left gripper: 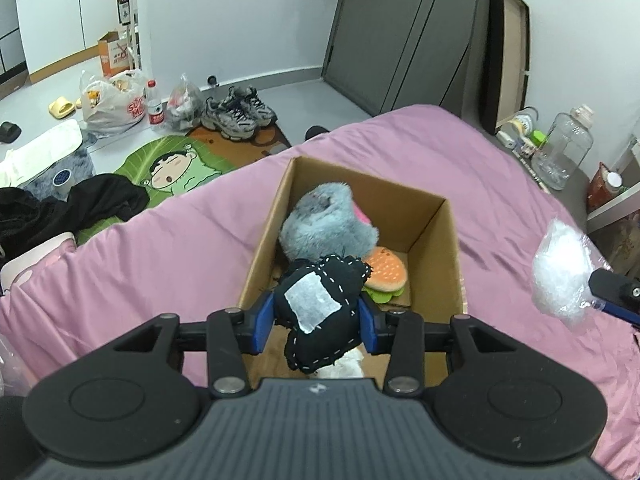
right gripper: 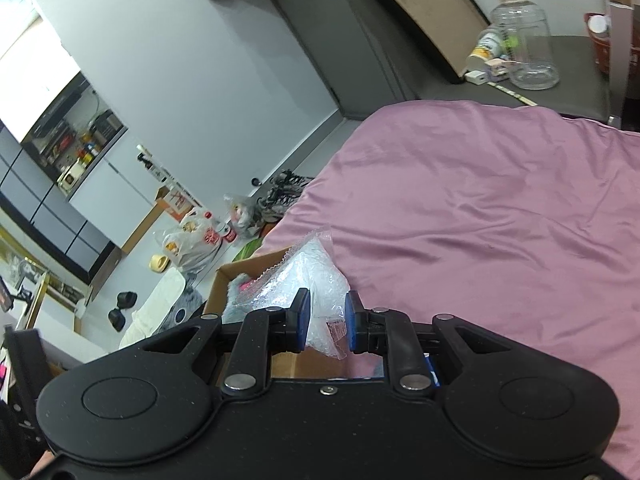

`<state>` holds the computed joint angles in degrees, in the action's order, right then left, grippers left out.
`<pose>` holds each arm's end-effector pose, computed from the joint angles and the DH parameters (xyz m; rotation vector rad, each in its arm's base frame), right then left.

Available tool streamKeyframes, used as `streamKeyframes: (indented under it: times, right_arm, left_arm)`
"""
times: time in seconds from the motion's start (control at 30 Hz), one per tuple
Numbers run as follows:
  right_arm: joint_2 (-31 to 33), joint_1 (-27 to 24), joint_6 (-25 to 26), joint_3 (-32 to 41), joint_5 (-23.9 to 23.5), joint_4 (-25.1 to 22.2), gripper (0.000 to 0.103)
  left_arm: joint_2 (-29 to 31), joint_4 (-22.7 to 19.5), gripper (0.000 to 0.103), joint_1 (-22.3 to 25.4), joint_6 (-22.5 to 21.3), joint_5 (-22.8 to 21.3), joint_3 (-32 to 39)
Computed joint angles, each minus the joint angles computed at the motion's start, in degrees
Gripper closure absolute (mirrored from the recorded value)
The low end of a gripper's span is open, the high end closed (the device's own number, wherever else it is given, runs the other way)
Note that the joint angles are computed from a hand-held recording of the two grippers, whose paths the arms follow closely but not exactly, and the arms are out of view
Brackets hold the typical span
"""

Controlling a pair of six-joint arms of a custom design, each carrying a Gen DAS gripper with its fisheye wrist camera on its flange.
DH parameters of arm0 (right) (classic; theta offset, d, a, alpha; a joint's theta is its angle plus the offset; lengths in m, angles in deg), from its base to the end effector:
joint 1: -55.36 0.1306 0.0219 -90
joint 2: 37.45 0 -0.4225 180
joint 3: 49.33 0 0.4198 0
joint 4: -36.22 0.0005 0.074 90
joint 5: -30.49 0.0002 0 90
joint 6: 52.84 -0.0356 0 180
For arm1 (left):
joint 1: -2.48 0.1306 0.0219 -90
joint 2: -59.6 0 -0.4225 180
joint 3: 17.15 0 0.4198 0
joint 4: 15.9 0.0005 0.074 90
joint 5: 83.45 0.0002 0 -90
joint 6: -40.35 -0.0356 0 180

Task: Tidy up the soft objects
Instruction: 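Carry the black plush and plastic bag over the box with both grippers, then open the left gripper to drop the black plush while the right releases the bag into the box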

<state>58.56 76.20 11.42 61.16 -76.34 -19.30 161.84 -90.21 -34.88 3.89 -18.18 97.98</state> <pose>0.5143 0.2063 0.5846 -0.0580 2.3665 0.7461 0.4629 -0.3353 0.5437 -0.4884 2.4472 -0.0691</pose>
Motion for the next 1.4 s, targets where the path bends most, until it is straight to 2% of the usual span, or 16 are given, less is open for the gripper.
streamKeyframes:
  times: [0.27,0.47,0.67,0.9,1.13,1.33,1.4]
  right_arm:
    - [1.5,2.7,1.4,1.2,0.0,-1.1,0.085]
    - [3.0,4.1,1.9,2.7,0.5,-2.1,0.085]
    - [4.4,4.8,2.0,3.6,1.0,-3.0,0.085]
    - [5.3,5.5,1.6,4.7,1.9,-3.6,0.084]
    - [5.9,6.7,3.1,5.0,2.7,-5.0,0.084]
    - [5.6,7.3,4.1,4.7,2.6,-4.9,0.076]
    - [4.9,7.1,4.2,4.4,2.5,-4.4,0.067]
  left_arm:
    - [0.5,-0.2,0.058,1.2,1.2,2.4,-1.1]
    - [0.2,1.2,0.047,1.9,0.9,4.6,-1.7]
    - [0.0,1.4,0.045,2.3,1.2,6.0,-1.5]
    - [-0.9,1.8,0.045,2.2,0.8,5.9,-1.6]
    - [-1.0,0.1,0.044,1.7,0.7,3.9,-0.3]
    - [-1.5,-1.5,0.042,1.1,0.7,2.3,0.4]
    - [-1.6,-2.0,0.042,0.7,0.6,1.8,0.8]
